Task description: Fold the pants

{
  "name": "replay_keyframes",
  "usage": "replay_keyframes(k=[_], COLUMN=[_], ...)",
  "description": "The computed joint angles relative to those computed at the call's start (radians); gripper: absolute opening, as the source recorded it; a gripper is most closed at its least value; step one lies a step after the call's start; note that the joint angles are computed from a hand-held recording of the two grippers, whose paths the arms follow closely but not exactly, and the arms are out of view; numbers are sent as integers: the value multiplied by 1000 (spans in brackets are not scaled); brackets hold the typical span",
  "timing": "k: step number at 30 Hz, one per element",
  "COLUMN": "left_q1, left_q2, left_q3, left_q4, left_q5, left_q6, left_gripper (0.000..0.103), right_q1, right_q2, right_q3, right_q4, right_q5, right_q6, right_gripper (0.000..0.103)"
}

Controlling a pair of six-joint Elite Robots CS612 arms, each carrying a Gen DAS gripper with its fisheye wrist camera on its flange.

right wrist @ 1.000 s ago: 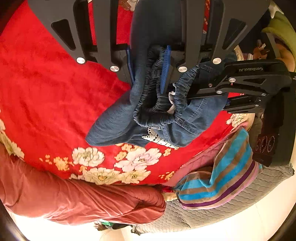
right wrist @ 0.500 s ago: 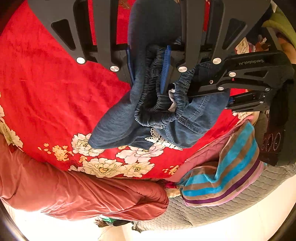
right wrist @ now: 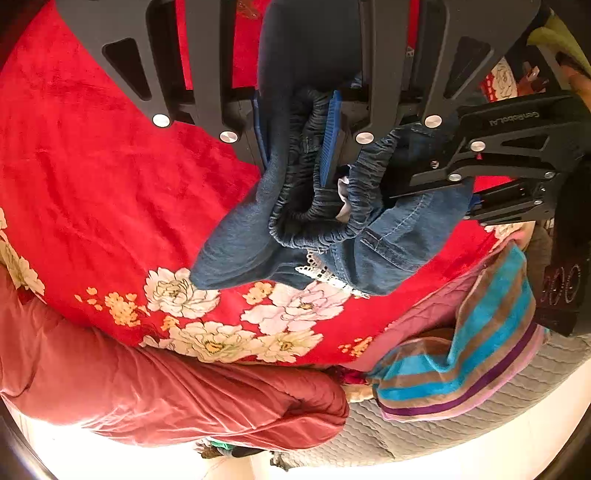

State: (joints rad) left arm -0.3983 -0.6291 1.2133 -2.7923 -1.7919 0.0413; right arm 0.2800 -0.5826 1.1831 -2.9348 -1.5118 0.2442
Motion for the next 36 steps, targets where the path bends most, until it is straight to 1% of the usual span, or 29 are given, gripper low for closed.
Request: replay_keyframes(k=[2, 3, 8, 9, 10, 11, 13, 15, 17, 21, 26, 28, 29, 32, 34, 36], left_q1=[1, 2, 3, 3, 2, 2, 3, 3, 3, 3, 4, 4, 3, 5, 5, 5], left_q2=[4, 6, 15, 16, 18, 20, 23, 26, 29, 32, 32, 31, 31, 26, 20, 14], left_q3=[-3, -5, -13, -15, -17, -20, -23, -25, -27, -30, -28, -26, -26, -19, -11, -4], left_q4=[3, 5, 19, 23, 29, 36, 47, 51, 58, 66, 66, 63, 63, 60, 52, 46], left_q5=[2, 4, 16, 19, 26, 30, 34, 39, 38, 41, 40, 40, 40, 33, 30, 28], left_q6=[-7, -10, -17, -17, -16, -17, -18, -15, -19, -20, -21, -20, -20, -25, -32, -38], left_gripper=[31, 31, 32, 33, 37, 39, 41, 42, 43, 44, 44, 45, 46, 50, 50, 52], right_q1=[0, 0, -2, -3, -3, -3, -4, -6, -7, -4, -4, -3, -3, -3, -2, 0], right_q2=[3, 4, 8, 8, 9, 10, 12, 12, 13, 19, 18, 16, 15, 8, 1, -5], right_q3=[-4, -5, -9, -9, -9, -10, -12, -12, -12, -23, -20, -19, -18, -7, 5, 15], right_q4=[10, 18, 55, 66, 74, 82, 101, 115, 124, 154, 155, 158, 158, 139, 122, 113], right_q5=[-9, -15, -37, -39, -42, -45, -48, -50, -48, -69, -72, -81, -86, -95, -106, -123], right_q6=[6, 9, 30, 33, 36, 41, 53, 63, 67, 60, 71, 77, 79, 87, 87, 86], right_gripper=[25, 27, 27, 29, 33, 34, 39, 42, 43, 47, 51, 57, 58, 65, 74, 75])
